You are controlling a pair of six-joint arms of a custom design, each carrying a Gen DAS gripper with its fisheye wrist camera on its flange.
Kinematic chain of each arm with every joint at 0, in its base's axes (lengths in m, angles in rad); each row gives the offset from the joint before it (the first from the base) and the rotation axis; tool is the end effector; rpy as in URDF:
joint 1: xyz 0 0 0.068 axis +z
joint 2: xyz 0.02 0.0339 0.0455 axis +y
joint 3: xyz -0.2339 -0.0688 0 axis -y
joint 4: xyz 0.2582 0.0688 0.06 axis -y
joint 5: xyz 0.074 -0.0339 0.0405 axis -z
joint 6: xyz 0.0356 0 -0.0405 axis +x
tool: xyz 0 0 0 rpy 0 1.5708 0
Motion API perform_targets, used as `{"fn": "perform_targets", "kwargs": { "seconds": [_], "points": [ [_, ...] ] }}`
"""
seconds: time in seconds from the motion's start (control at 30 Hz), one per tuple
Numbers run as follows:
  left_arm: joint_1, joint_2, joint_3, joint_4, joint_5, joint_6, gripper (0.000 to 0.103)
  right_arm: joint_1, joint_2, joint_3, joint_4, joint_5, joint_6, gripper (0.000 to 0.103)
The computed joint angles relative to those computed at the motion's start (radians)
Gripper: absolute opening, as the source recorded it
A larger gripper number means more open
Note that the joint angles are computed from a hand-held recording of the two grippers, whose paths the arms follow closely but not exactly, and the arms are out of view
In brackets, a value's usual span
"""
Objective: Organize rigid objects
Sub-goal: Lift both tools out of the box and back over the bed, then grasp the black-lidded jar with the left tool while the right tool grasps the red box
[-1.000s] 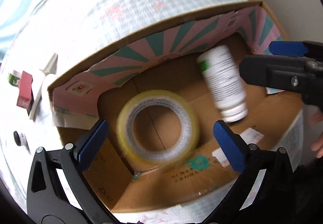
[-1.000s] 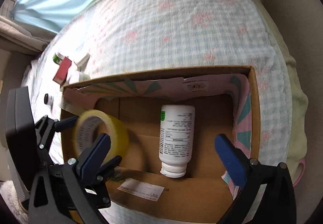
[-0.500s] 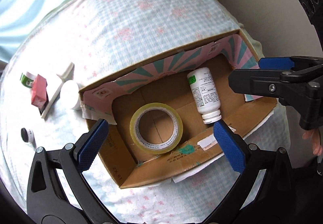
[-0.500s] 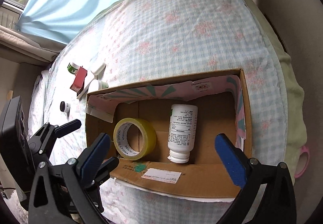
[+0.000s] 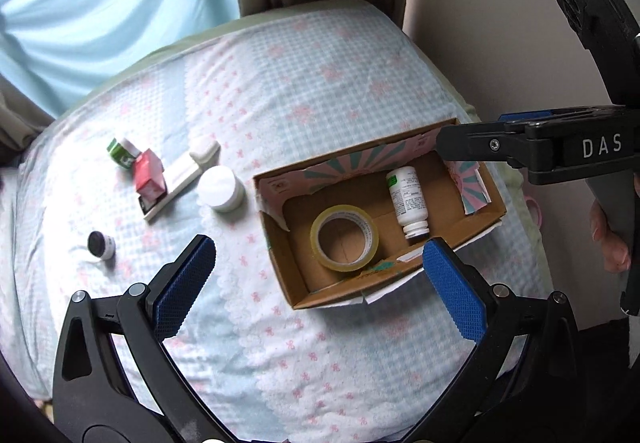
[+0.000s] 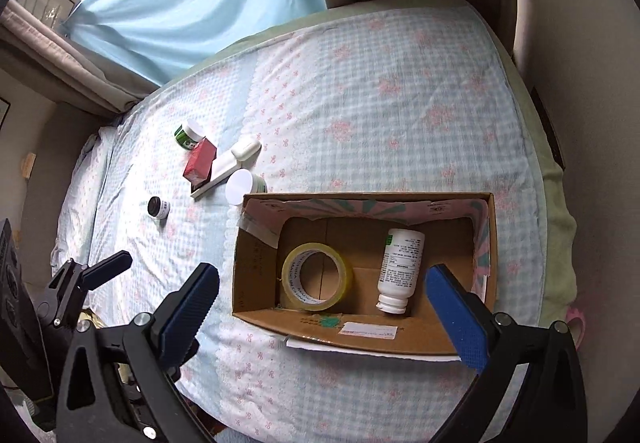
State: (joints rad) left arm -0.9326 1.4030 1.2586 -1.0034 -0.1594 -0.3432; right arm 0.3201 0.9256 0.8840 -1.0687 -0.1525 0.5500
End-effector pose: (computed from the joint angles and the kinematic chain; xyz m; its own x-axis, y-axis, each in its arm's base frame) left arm 0.1772 -0.2295 0.2668 -0.7653 0.4741 -0.4353 0.5274 0.8496 -0.0018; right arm 0.1771 0.0644 0.2518 -0.9210 0.2390 -0.3077 0.1247 0.9291 0.3483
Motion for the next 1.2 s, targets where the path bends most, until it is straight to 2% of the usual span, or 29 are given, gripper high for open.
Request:
{"fn": "perform_targets", "kwargs": {
  "seconds": [0.17, 0.27, 0.4, 0.53, 0.63, 0.73, 0.8, 0.97, 1.2],
  "points": [
    [0.061, -0.273, -0.116, -0.099, -0.051, -0.006, 0.103, 0.307, 0.041, 0.137, -0.083, 0.222, 0.180, 0.103],
    [0.162, -0.419, -0.155, -0.177, -0.046, 0.051, 0.103, 0.480, 0.120, 0.244, -0.150, 0.345, 0.317, 0.103],
    [0.447, -0.581, -0.183, -0.239, 0.088, 0.273, 0.103, 0.646, 0.250, 0.384, -0.216, 0.451, 0.501, 0.103],
    [0.865, -0.618, -0.157, -0.278, 0.307, 0.603, 0.103, 0.743, 0.381, 0.506, -0.200, 0.499, 0.655, 0.103],
    [1.165, -0.562, -0.124, -0.285, 0.462, 0.836, 0.103, 0.778, 0.515, 0.620, -0.179, 0.518, 0.697, 0.103],
    [1.360, -0.442, -0.072, -0.276, 0.562, 0.990, 0.103, 0.798, 0.650, 0.752, -0.162, 0.529, 0.723, 0.103],
    [1.435, -0.352, -0.038, -0.259, 0.598, 1.050, 0.103, 0.805, 0.745, 0.854, -0.170, 0.539, 0.722, 0.103],
    [1.525, -0.118, 0.034, -0.189, 0.653, 1.106, 0.103, 0.778, 0.975, 1.128, -0.213, 0.533, 0.680, 0.103],
    [1.503, 0.132, 0.047, 0.022, 0.621, 1.060, 0.103, 0.716, 1.323, 1.584, -0.346, 0.497, 0.571, 0.103]
  ]
}}
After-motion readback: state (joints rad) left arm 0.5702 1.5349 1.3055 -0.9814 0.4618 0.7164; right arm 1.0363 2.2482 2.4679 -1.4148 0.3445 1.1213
